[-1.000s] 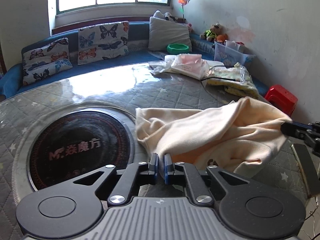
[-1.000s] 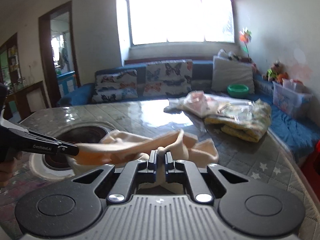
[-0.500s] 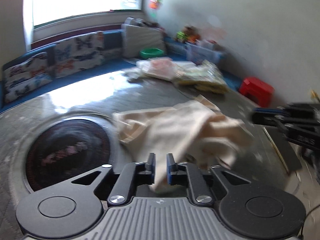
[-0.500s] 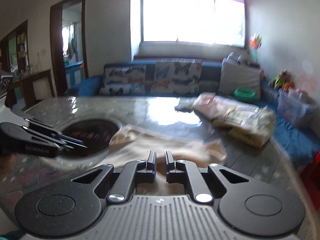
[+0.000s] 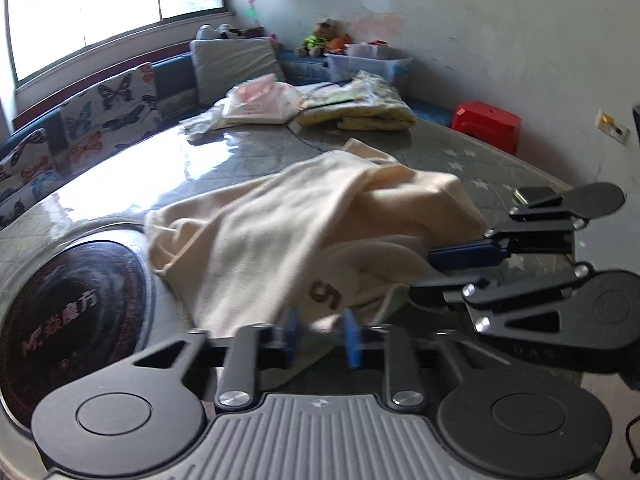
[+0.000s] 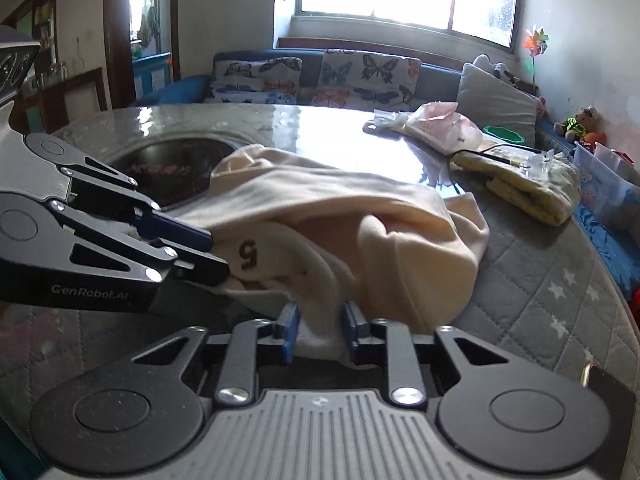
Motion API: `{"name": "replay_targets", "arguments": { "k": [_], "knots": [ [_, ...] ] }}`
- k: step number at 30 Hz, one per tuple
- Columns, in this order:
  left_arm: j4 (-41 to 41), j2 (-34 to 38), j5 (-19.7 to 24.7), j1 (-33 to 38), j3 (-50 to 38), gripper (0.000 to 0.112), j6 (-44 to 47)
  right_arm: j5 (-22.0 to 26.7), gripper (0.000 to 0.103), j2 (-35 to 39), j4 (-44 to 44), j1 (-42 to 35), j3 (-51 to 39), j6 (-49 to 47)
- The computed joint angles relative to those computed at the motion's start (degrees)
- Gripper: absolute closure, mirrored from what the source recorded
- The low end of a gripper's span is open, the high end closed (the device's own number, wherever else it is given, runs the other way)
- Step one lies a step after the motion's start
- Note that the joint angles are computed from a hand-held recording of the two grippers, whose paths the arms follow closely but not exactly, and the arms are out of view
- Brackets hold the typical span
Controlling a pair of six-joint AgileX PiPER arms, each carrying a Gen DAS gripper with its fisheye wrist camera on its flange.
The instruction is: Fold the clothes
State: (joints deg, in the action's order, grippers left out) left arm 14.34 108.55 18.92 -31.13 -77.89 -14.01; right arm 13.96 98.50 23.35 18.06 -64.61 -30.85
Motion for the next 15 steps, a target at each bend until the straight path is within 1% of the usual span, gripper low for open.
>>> {"name": "replay_targets", "arguments": {
  "k": [1, 2, 3, 5, 6, 7, 9, 10, 12, 15],
  "knots": [
    [2.4, -0.2, -0.6, -0.3, 0.7, 0.098, -1.6, -0.3, 0.093, -0.1, 0.3, -0.1, 0.3, -0.6],
    [3.8, -0.5, -1.1, -0.5, 1.3, 0.100, -2.6, -0.4, 0.096, -0.3, 1.2, -0.3, 0.5, -1.4],
    [3.1, -1.1, -1.5, -0.3, 1.9, 0.100, -1.8, 0.2, 0.097, -0.8, 4.5, -0.9, 0.7, -4.4],
    [-0.1, -2.3, -2.3, 0.3, 3.1, 0.101, 1.5, 0.5, 0.101, -1.7, 6.5, -1.1, 1.0, -6.4],
    [-1.5, -3.1, -2.7, 0.6, 3.8, 0.101, 3.1, 0.7, 0.101, -2.3, 7.7, -1.3, 1.2, -7.6],
    [-3.0, -3.9, -3.2, 0.9, 4.5, 0.101, 4.8, 2.0, 0.101, -3.0, 9.2, -1.6, 1.0, -9.2],
    [-4.7, -5.2, -3.5, 1.2, 5.7, 0.101, 6.9, 1.5, 0.101, -3.6, 7.6, -1.2, 1.5, -8.2],
    [-5.7, -5.8, -3.5, 1.2, 6.2, 0.101, 8.2, 1.3, 0.100, -3.9, 6.7, -0.9, 1.7, -7.7],
    [-8.3, -6.8, -3.9, 1.3, 7.6, 0.101, 11.1, 1.2, 0.096, -4.0, 6.6, -0.7, 1.8, -7.8],
    [-8.2, -8.1, -4.3, 1.2, 9.8, 0.102, 11.2, 1.4, 0.084, -3.8, 12.4, -0.7, 2.0, -13.5]
  ]
}}
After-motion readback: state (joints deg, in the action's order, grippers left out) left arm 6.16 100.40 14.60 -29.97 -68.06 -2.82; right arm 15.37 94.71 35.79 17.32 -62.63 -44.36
